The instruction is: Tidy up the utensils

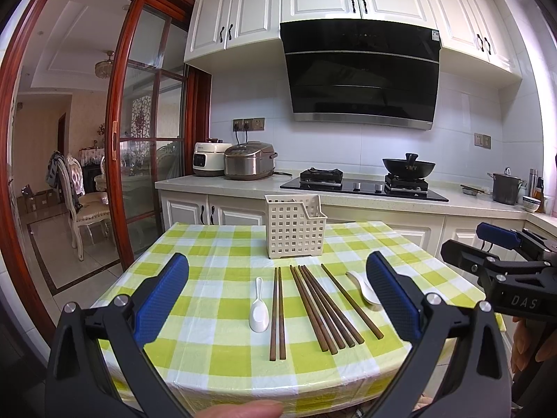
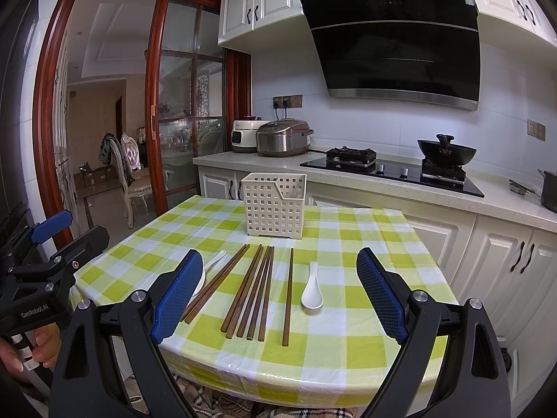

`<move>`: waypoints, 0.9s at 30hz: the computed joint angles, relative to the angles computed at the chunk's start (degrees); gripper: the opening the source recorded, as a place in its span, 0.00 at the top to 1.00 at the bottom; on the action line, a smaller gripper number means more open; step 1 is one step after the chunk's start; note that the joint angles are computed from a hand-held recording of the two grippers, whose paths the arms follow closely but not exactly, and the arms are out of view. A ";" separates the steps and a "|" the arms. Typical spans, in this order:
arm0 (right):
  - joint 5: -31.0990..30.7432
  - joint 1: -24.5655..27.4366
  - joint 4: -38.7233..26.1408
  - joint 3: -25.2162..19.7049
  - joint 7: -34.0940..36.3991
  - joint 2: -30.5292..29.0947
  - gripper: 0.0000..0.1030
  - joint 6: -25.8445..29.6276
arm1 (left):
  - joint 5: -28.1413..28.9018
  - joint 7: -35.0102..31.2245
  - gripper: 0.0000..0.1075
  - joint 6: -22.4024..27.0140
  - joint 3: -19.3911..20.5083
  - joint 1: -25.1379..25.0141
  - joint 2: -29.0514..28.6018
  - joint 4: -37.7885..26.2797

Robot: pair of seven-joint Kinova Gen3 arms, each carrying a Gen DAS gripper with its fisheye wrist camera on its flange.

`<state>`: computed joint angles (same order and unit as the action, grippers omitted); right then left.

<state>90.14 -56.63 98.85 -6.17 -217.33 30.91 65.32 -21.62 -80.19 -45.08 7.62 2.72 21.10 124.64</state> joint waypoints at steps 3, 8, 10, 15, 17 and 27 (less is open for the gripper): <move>0.25 0.20 -0.13 0.05 -0.28 0.21 0.18 -0.34 | 0.05 0.00 0.08 0.03 -0.02 0.04 -0.03 -0.01; 0.21 0.18 -0.09 0.06 -0.31 0.18 0.18 -0.25 | 0.04 0.01 0.08 0.10 -0.02 0.05 -0.06 -0.03; 0.33 0.25 0.06 0.05 -0.43 0.11 0.18 -0.37 | -0.01 0.09 0.08 0.12 0.00 0.02 -0.11 0.01; 0.33 0.31 0.11 0.03 -0.42 0.08 0.18 -0.40 | -0.08 0.21 0.08 0.45 0.02 0.00 -0.08 -0.28; 0.35 0.34 0.11 -0.03 -0.42 0.06 0.18 -0.46 | -0.29 0.40 0.08 0.49 0.09 -0.10 -0.13 -0.27; -0.22 0.54 0.06 -0.03 -0.74 0.14 0.18 -0.61 | -0.39 0.94 0.08 2.06 0.16 -0.18 -0.02 -0.84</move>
<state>89.92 -56.10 98.91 -6.19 -218.08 31.05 64.71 -22.01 -79.25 -43.02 7.78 2.54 21.08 123.79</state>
